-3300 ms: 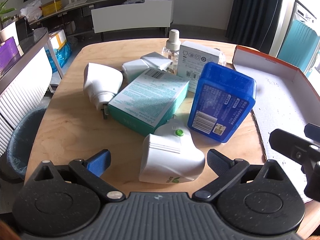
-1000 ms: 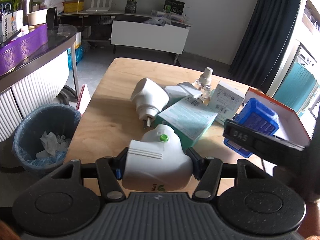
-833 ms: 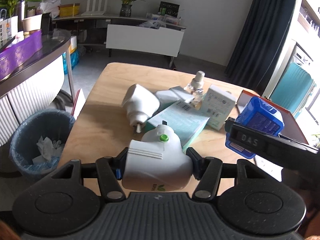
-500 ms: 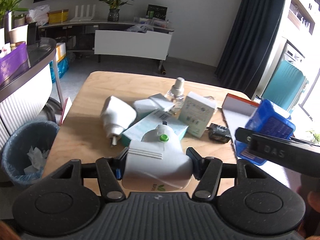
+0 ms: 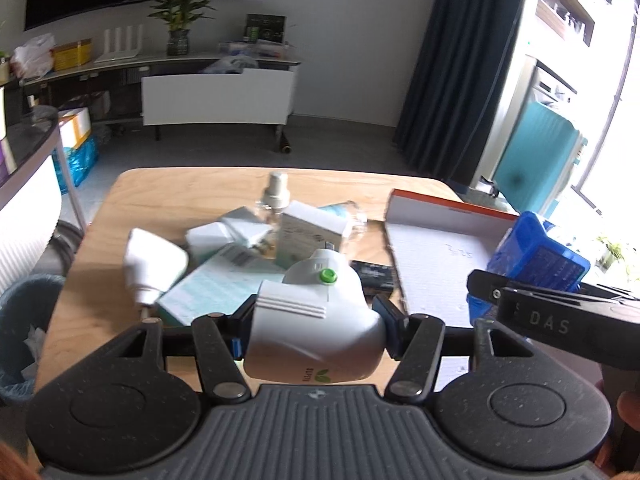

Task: Organize rigid objects
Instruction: 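Carry the white air freshener and blue case over the cardboard box with both grippers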

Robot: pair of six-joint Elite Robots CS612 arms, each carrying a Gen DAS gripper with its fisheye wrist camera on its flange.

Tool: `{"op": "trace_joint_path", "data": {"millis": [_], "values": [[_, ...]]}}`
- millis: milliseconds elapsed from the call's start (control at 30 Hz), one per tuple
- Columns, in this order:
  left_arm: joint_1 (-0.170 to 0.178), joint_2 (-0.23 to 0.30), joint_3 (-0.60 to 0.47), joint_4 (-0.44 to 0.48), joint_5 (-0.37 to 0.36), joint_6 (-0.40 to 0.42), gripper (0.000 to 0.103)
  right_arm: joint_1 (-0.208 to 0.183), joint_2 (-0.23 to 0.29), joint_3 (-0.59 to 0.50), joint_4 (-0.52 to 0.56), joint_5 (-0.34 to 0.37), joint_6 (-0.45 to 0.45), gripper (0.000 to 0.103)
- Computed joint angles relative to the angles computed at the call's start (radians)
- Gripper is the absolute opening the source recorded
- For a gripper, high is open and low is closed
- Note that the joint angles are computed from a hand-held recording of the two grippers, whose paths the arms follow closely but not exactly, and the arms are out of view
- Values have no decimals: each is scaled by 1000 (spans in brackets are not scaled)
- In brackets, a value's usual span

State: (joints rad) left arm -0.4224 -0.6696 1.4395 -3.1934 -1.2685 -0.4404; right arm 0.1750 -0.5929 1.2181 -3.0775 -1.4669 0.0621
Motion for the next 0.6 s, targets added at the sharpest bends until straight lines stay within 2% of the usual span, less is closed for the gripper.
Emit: {"op": "trace_joint_path", "data": {"millis": [600], "values": [[-17, 42, -87, 34, -31, 59, 60, -27, 6, -13, 12, -10, 42, 79]]}}
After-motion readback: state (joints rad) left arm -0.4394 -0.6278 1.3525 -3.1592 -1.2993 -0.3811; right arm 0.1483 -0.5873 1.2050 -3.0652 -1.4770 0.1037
